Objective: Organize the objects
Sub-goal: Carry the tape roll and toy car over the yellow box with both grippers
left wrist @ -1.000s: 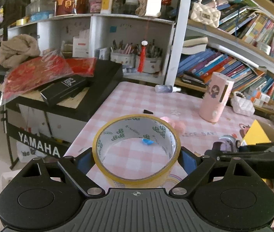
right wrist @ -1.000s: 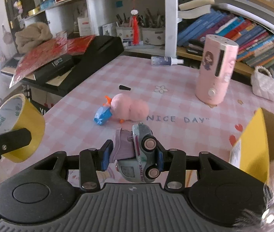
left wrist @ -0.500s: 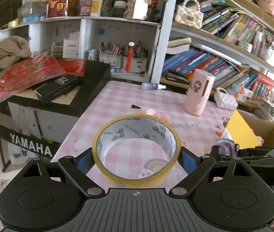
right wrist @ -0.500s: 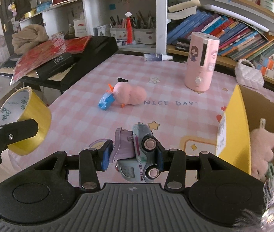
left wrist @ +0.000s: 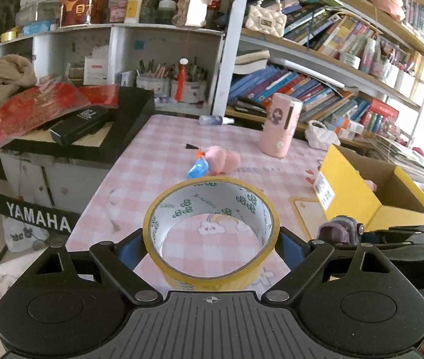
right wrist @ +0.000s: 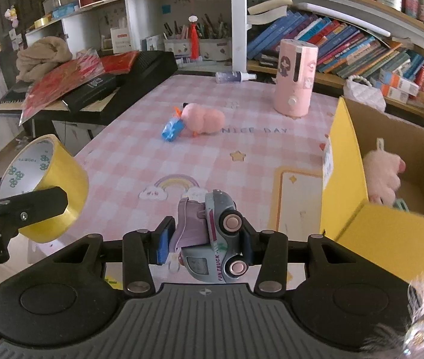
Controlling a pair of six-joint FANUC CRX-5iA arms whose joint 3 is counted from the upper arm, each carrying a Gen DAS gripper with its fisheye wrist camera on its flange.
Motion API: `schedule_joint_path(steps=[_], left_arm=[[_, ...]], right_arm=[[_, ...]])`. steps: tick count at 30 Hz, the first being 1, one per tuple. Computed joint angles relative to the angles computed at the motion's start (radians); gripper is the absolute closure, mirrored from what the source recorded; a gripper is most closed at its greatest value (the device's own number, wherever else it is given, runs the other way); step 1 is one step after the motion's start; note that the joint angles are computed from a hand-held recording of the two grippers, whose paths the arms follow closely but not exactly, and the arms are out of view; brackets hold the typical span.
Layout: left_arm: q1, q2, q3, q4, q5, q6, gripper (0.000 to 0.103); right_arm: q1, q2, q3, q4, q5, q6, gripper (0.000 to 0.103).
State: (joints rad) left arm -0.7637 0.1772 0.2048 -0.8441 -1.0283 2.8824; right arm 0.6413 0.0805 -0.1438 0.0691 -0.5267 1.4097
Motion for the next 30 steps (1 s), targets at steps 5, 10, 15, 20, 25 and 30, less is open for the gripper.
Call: schedule_joint_path(steps=[5,10,15,20,25,30], left_arm=[[-0.021,-0.013,-0.013,0.009,0.014,-0.033,0.012],[-0.038,-0.020,-0.024,0.021,0.029,-0.065,0.012],[-0.045,-0.023,-0.035,0.051,0.060,-0.113,0.012],[-0.041,-0.023,-0.044,0.089,0.110,-0.171,0.012],[-0.031,-0.016,-0.045,0.131,0.168,-0.240,0.012],[-0.022,-0.007,-0.047,0.166,0.218,-0.285,0.012]], right_arm=[[0.015,-0.066,-0.097,0.079,0.032,-0.120,0.061],[0.027,-0.122,-0.182,0.150,0.056,-0.229,0.061],[0.035,-0.172,-0.261,0.230,0.074,-0.355,0.061],[0.036,-0.220,-0.333,0.317,0.070,-0.490,0.061],[0.028,-0.263,-0.394,0.416,0.056,-0.634,0.061],[0.022,-0.292,-0.429,0.479,0.032,-0.719,0.061]])
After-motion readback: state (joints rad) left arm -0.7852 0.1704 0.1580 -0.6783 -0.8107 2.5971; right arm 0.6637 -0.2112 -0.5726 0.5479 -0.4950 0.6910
